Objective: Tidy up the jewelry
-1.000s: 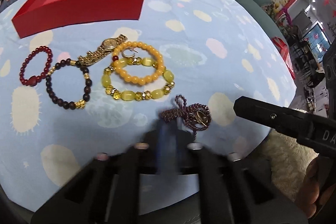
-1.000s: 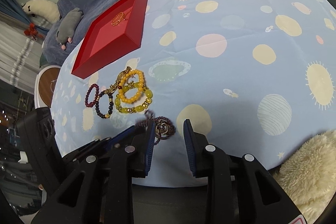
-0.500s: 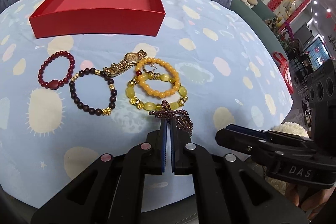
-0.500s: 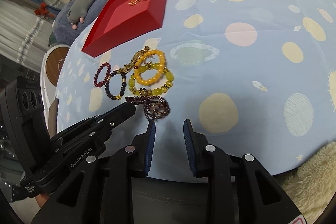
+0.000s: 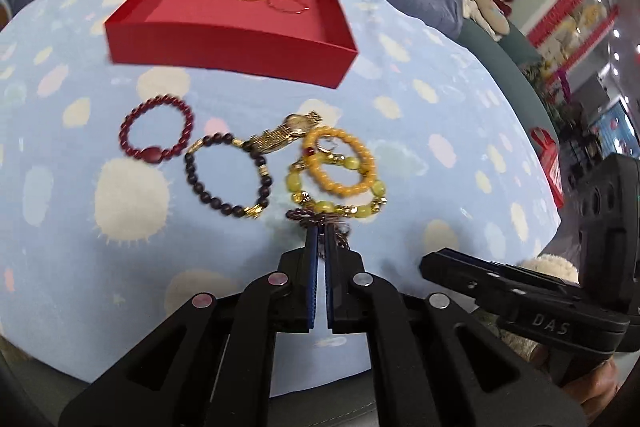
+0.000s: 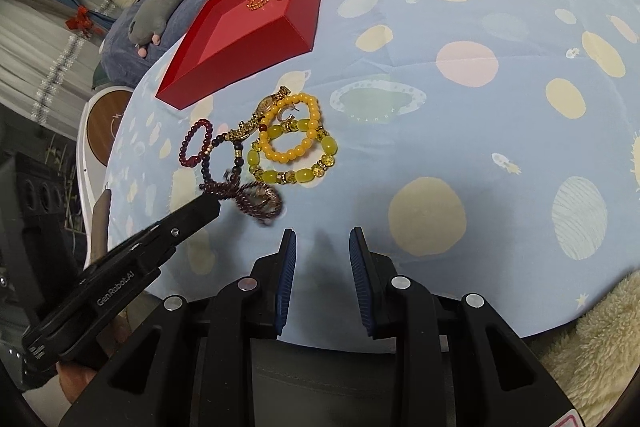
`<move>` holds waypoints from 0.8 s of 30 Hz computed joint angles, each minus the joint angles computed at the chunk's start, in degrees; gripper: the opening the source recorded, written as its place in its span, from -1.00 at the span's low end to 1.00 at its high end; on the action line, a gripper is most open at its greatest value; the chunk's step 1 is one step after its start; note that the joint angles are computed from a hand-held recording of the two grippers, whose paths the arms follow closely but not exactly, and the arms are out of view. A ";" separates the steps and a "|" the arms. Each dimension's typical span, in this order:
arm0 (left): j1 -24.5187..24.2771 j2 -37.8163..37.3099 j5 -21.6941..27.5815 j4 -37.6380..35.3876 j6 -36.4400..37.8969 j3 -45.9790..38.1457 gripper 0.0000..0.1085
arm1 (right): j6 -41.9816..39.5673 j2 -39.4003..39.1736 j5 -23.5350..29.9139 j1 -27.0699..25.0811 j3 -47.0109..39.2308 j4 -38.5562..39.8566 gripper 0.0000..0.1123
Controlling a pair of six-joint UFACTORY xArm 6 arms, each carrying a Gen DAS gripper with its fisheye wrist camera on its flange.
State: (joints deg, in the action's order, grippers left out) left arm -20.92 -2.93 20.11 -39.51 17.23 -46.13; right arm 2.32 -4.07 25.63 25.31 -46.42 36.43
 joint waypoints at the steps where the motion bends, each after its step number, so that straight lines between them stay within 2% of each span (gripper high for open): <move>1: 0.14 -0.12 0.08 0.33 -0.38 0.28 -0.95 | 0.10 -0.06 -0.11 0.02 0.07 -0.12 -0.50; 4: 0.28 -0.41 -0.26 1.60 -0.49 0.87 -0.95 | 0.42 -0.02 0.20 -0.06 0.02 -0.23 -0.50; 6: 0.45 -1.22 -0.06 -3.68 2.37 0.87 -0.94 | 0.19 -0.12 0.03 -0.02 0.10 0.14 -0.50; 7: 0.37 -1.53 -0.37 -4.11 3.00 0.97 -0.92 | 0.14 -0.15 -0.06 0.03 0.10 0.05 -0.50; 9: 0.20 -0.62 -0.81 1.03 -0.18 0.64 -0.88 | -0.69 0.33 0.24 0.28 -0.37 0.40 -0.50; 11: 0.48 0.34 -1.01 4.37 -3.50 0.55 -0.70 | -1.61 1.05 0.34 0.74 -1.10 0.75 -0.50; 13: 0.91 0.59 -1.85 7.19 -7.16 1.13 -0.42 | -1.82 1.95 0.03 1.18 -1.85 0.34 -0.50; 15: 1.30 0.92 -2.69 10.84 -10.40 1.49 -0.34 | -2.20 3.04 -0.11 1.54 -2.74 0.32 -0.50; 18: 1.98 2.27 -2.82 13.93 -12.48 0.93 -0.34 | -3.58 4.86 0.42 1.82 -4.43 1.27 -0.50; 20: 2.38 3.16 -2.25 12.64 -11.25 0.42 -0.36 | -4.47 5.77 0.86 2.13 -5.47 1.50 -0.50; 24: 2.57 3.62 -1.29 6.79 -5.84 0.04 -0.66 | -8.36 6.73 1.45 2.93 -7.10 4.33 -0.50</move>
State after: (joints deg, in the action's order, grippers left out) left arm -18.35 0.68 18.82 -32.73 11.39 -46.09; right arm -6.04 2.67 27.07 28.24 -53.52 40.77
